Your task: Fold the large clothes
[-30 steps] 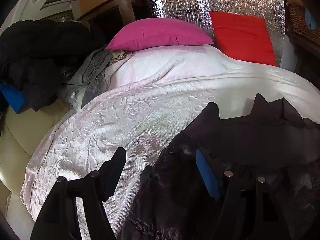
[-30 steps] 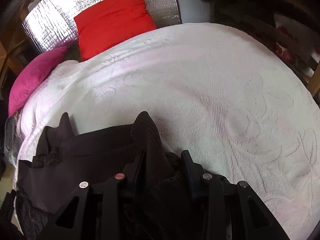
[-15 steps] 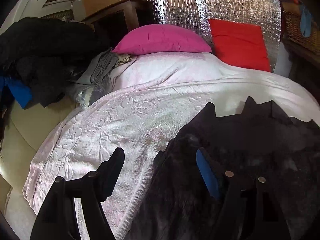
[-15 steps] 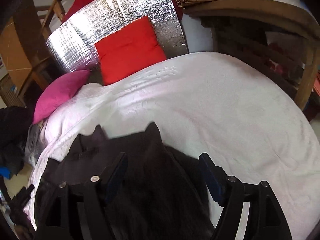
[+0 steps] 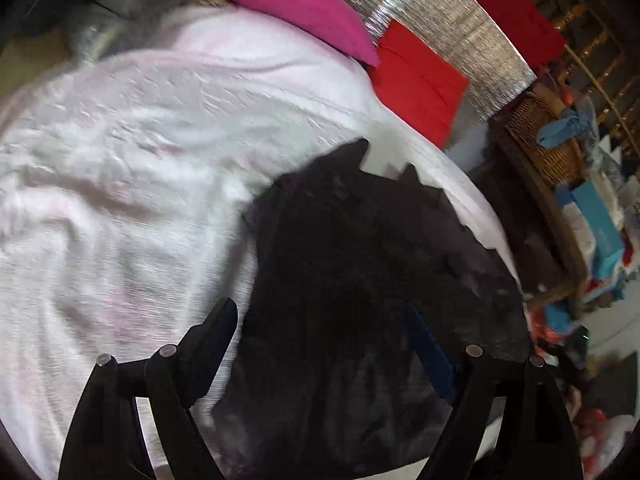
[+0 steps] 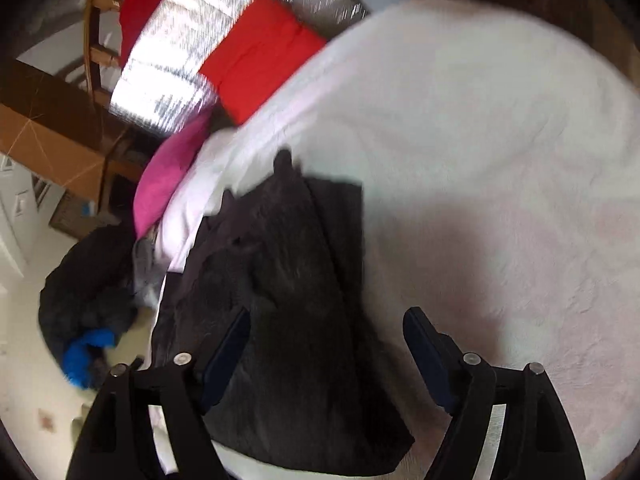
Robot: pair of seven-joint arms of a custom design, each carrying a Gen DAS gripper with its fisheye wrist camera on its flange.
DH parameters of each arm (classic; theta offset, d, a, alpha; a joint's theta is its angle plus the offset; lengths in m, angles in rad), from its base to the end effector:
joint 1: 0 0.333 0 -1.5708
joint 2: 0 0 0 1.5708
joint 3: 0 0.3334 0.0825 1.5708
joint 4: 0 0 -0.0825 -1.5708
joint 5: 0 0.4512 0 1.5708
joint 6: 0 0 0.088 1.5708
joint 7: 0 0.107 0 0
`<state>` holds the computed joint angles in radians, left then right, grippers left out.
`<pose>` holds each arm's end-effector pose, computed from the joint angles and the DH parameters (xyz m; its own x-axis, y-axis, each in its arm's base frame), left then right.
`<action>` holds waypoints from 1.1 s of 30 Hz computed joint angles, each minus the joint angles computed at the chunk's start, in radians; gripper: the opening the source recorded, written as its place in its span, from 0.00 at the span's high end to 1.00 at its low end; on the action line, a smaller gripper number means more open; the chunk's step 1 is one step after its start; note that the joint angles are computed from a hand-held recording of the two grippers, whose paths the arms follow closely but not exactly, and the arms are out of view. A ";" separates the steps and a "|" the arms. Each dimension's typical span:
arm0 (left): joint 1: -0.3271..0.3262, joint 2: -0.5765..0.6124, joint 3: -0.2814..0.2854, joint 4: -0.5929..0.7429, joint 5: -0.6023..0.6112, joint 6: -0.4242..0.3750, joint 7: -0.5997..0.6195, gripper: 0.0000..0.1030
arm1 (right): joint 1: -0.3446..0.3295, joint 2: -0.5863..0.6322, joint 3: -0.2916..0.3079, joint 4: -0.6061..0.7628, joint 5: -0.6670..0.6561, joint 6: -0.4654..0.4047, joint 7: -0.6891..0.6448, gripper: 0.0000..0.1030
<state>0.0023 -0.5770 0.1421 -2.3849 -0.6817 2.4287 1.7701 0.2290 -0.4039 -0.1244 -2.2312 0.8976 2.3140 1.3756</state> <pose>0.4747 0.0762 0.5937 0.0930 -0.8076 0.5823 -0.7414 -0.4465 -0.5009 0.5288 0.0634 0.5899 0.0402 -0.6792 -0.7329 -0.8851 0.3161 -0.3416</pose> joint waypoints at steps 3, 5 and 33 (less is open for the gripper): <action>-0.025 0.049 -0.003 0.038 -0.005 -0.033 0.043 0.10 | 0.010 0.057 -0.002 0.045 -0.016 -0.069 -0.024 0.19; -0.018 0.083 -0.021 0.060 0.023 -0.050 0.046 0.10 | 0.014 0.078 0.005 0.061 0.007 -0.073 -0.069 0.10; -0.025 0.147 -0.051 0.111 -0.254 0.144 0.139 0.78 | 0.120 0.125 0.106 0.157 0.063 0.237 -0.179 0.60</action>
